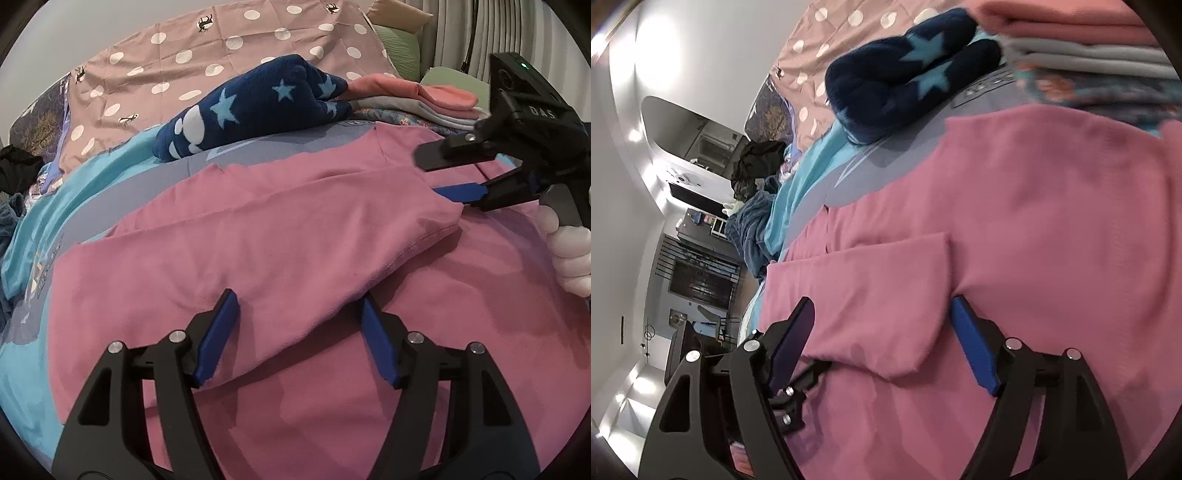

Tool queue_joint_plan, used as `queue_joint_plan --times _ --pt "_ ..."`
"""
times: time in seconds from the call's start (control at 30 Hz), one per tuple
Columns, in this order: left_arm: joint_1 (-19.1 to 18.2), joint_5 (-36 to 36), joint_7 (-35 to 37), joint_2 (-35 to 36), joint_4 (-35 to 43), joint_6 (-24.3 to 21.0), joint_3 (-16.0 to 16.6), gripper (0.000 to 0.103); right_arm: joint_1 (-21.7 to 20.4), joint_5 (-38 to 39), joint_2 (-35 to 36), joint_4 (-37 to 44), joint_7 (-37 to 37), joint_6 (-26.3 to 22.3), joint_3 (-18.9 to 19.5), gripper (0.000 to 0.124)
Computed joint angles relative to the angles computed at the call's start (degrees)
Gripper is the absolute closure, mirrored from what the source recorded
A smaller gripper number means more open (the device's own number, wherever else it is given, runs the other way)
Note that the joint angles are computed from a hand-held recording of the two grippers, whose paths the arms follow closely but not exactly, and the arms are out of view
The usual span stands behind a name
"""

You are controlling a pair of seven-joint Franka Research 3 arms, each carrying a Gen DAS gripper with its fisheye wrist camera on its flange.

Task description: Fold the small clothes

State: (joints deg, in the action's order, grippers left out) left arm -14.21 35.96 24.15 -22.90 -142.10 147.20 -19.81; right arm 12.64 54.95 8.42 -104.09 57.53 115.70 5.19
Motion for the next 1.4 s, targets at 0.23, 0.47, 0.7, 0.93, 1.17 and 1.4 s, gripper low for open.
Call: queue_joint_plan --times 0.23,0.47,0.7,0.93,1.17,1.4 --pt "-0.3 -0.1 -3.6 -8.8 -3.2 -2.4 -0.7 0.029 -0.1 1.6 -5.2 -2.3 -0.3 3.3 -1.0 0.121" --pt "-4.4 -5.6 -5.5 -25.6 -12.5 -19.1 -1.7 0.021 -1.3 1.4 -7.7 -1.5 -0.9 5.1 -3.1 0.121" --pt "-5.6 -10.7 -7.3 -29.6 -17.8 -16.6 1.5 0.021 -2.4 -5.2 -8.2 -4.4 5.0 8.9 -4.2 0.121" --pt "-4.4 -11.0 -6.0 -28.1 -17.1 -16.2 0.9 0.023 0.2 -38.6 -8.7 -7.6 29.3 24.1 -2.4 0.084" --pt "-2.7 -11.4 -8.0 -28.3 -18.6 -10.8 1.9 0.062 5.2 -19.4 -1.5 8.2 4.8 7.4 2.1 0.069" --pt "-1.6 -9.8 -10.5 -28.3 -17.9 -12.2 -2.1 0.089 15.2 -26.5 18.1 35.4 4.3 -7.6 7.3 0.069"
